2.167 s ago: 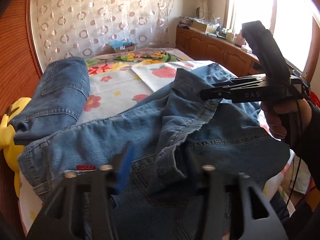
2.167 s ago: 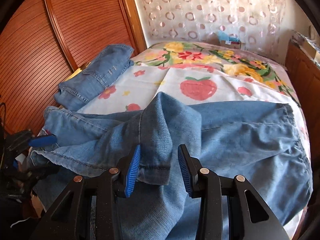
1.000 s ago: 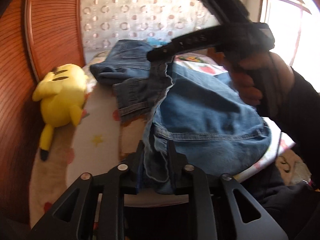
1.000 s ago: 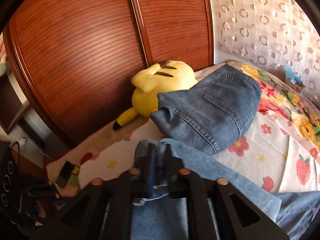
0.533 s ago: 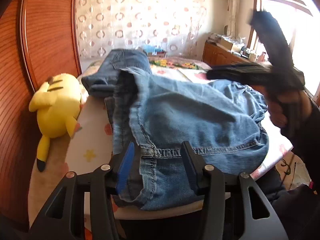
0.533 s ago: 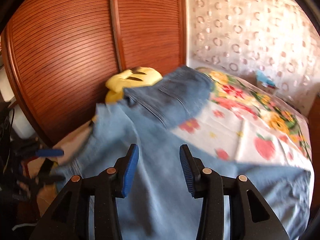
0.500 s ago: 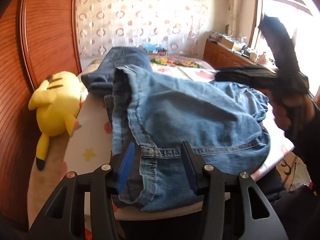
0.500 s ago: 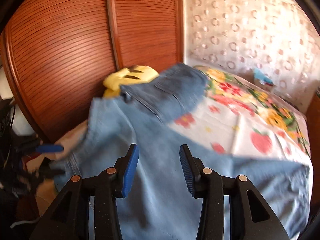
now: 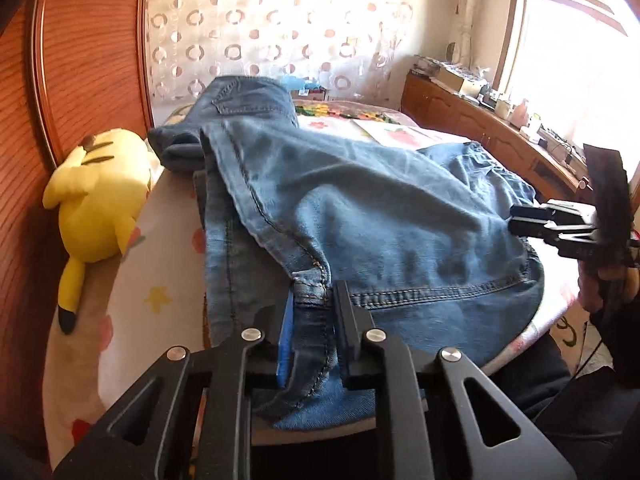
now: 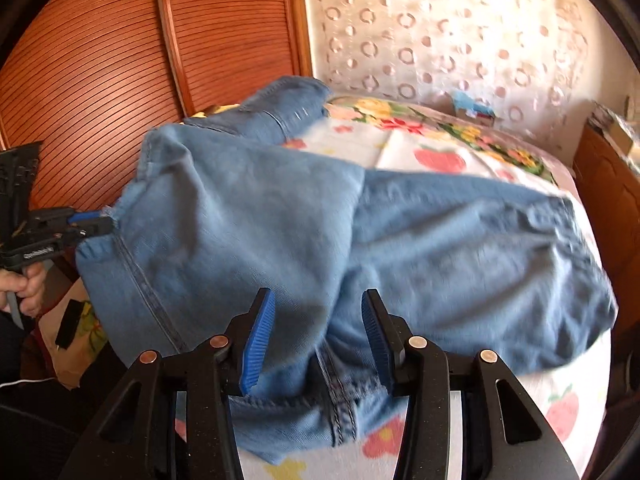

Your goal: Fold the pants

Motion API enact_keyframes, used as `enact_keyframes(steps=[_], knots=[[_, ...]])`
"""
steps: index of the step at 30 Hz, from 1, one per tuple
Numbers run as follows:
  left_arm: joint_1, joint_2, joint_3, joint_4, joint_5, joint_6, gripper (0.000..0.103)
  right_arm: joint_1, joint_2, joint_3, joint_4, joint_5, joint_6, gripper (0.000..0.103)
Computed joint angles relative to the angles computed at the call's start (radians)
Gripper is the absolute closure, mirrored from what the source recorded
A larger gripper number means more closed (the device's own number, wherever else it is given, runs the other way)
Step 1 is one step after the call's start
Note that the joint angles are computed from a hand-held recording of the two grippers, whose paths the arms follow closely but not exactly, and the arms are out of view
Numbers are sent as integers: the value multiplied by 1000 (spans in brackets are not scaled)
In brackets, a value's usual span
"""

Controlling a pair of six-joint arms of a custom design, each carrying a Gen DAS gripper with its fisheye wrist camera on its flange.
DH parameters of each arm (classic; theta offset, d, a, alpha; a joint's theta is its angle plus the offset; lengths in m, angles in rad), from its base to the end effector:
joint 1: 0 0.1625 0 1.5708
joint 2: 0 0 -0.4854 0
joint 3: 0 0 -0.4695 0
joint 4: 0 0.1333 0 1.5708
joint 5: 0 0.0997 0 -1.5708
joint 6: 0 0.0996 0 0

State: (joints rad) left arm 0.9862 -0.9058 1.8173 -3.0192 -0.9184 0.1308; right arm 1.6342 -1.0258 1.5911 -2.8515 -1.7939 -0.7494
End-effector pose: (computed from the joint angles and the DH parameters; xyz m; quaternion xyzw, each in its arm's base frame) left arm -0.2320 -0.7018 0.1564 0.2402 0.8853 -0.3143 0.2445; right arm 0.1609 -0.7784 0.3182 0.3322 -0.8705 0.2926 0.2152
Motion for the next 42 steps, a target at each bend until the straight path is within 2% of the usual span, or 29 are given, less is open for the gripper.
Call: enact_keyframes(steps=[5,9,13,15,16,17,19,21,22,32,40,42], knots=[[-39,-62,56,0,33,0,84,-4,-5,7,-8,4,28,56],[-36,-86,74,70,58,-33,84,-10,-7,16,-18,15,37,56],[-29,-76,70,81,72,-57,83,-16,-7,20,-23,21,35,56],[-30,-68,61,79,87,-62,74,-16,-13,29,-32,15,30,56],[-31,-63,56,60,95,-55,61,-16,-14,30,-34,13,30,56],[-31,-61,54,43,93,-48,52,-17,-16,33,-37,14,30,56],[-29,-58,46,28,87,-39,49,-20,-22,38,-40,16,35,56],[-30,-48,34,14,96,-24,33,-25,-30,46,-50,19,42,56],[-31,-39,27,-2,100,-12,22,-28,-33,50,-55,20,47,56],[-40,64,-75,-47,75,66,20,-56,-71,82,-101,18,62,56],[-56,122,-129,-51,46,113,20,-67,-93,109,-159,-15,68,56],[-57,133,-142,-42,34,107,20,-70,-98,113,-161,-19,69,53]])
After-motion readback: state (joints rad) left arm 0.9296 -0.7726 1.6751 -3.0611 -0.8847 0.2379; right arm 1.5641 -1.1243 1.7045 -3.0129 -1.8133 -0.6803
